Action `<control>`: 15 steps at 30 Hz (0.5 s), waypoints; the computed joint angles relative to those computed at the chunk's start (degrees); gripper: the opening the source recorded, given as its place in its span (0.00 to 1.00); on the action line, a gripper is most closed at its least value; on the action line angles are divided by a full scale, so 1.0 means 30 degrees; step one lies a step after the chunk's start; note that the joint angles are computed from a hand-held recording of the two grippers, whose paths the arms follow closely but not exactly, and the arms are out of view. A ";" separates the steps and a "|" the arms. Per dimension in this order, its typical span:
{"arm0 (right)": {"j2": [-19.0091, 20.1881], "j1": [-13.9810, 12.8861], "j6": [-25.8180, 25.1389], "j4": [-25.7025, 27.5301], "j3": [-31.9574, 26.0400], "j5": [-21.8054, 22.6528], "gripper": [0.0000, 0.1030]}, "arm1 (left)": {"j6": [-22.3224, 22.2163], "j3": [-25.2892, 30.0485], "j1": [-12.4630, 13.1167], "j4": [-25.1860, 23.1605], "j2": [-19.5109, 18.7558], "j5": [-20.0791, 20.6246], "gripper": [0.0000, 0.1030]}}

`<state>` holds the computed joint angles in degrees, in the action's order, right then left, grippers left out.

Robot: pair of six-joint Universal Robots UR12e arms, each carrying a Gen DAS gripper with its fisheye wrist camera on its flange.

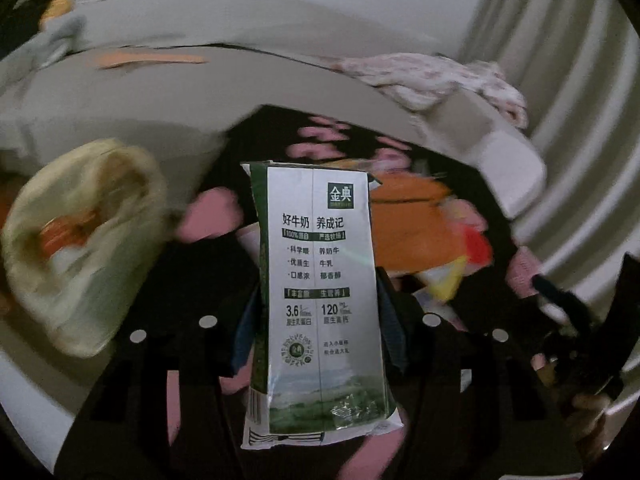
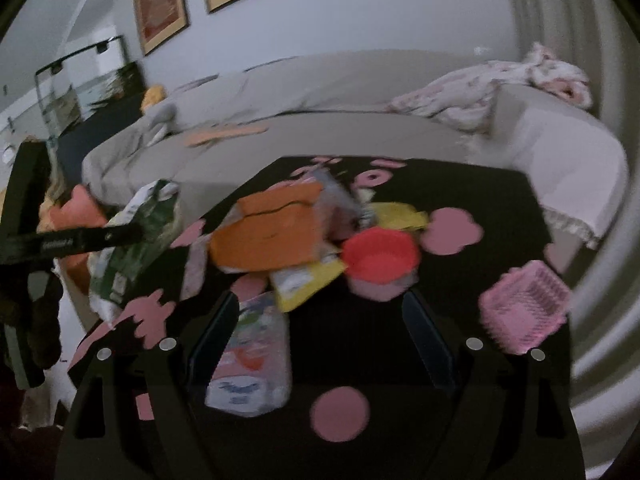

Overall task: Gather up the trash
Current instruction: 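Grasp the white-green milk carton with the left tool, then grasp the pink wrapper with the right tool while the left tool holds the milk carton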

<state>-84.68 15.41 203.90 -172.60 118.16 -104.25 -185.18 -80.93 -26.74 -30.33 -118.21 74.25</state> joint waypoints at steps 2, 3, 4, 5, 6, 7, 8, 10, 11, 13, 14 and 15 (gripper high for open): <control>0.0320 0.0095 -0.0424 0.0340 -0.0455 0.0579 0.78 | -0.0917 -0.1093 0.0270 0.0742 0.0464 0.0953 0.49; 0.0560 0.0161 -0.0679 0.0589 -0.0795 0.0943 0.78 | -0.1479 -0.1448 0.0413 0.0914 0.0598 0.1227 0.49; 0.0776 0.0201 -0.0857 0.0776 -0.1079 0.1262 0.78 | -0.2248 -0.1859 0.0636 0.1108 0.0738 0.1275 0.49; 0.1095 0.0225 -0.1057 0.0958 -0.1468 0.1782 0.78 | -0.2735 -0.2140 0.0789 0.1254 0.0834 0.1242 0.49; 0.1330 0.0251 -0.1104 0.1137 -0.1750 0.2091 0.78 | -0.3162 -0.2379 0.0923 0.1383 0.0914 0.1248 0.49; 0.1593 0.0251 -0.1146 0.1347 -0.2068 0.2444 0.77 | -0.3576 -0.2660 0.1068 0.1586 0.0999 0.1315 0.49; 0.1987 0.0254 -0.1257 0.1626 -0.2532 0.3013 0.75 | -0.3711 -0.2762 0.1155 0.1693 0.1024 0.1355 0.49; 0.2600 0.0371 -0.1570 0.2304 -0.3339 0.3428 0.66 | -0.3809 -0.3049 0.1272 0.2002 0.1141 0.1417 0.49; 0.2983 0.0441 -0.1922 0.2710 -0.3854 0.3619 0.63 | -0.3747 -0.3185 0.1302 0.2202 0.1195 0.1453 0.49; 0.3650 0.0558 -0.2477 0.3334 -0.4783 0.3810 0.63 | -0.3536 -0.3430 0.1356 0.2615 0.1320 0.1621 0.49; 0.3962 0.0581 -0.2727 0.3645 -0.5244 0.3967 0.63 | -0.3489 -0.3468 0.1390 0.2743 0.1324 0.1638 0.49; 0.4395 0.0588 -0.3021 0.4139 -0.5898 0.4289 0.63 | -0.3498 -0.3582 0.1415 0.2884 0.1379 0.1626 0.49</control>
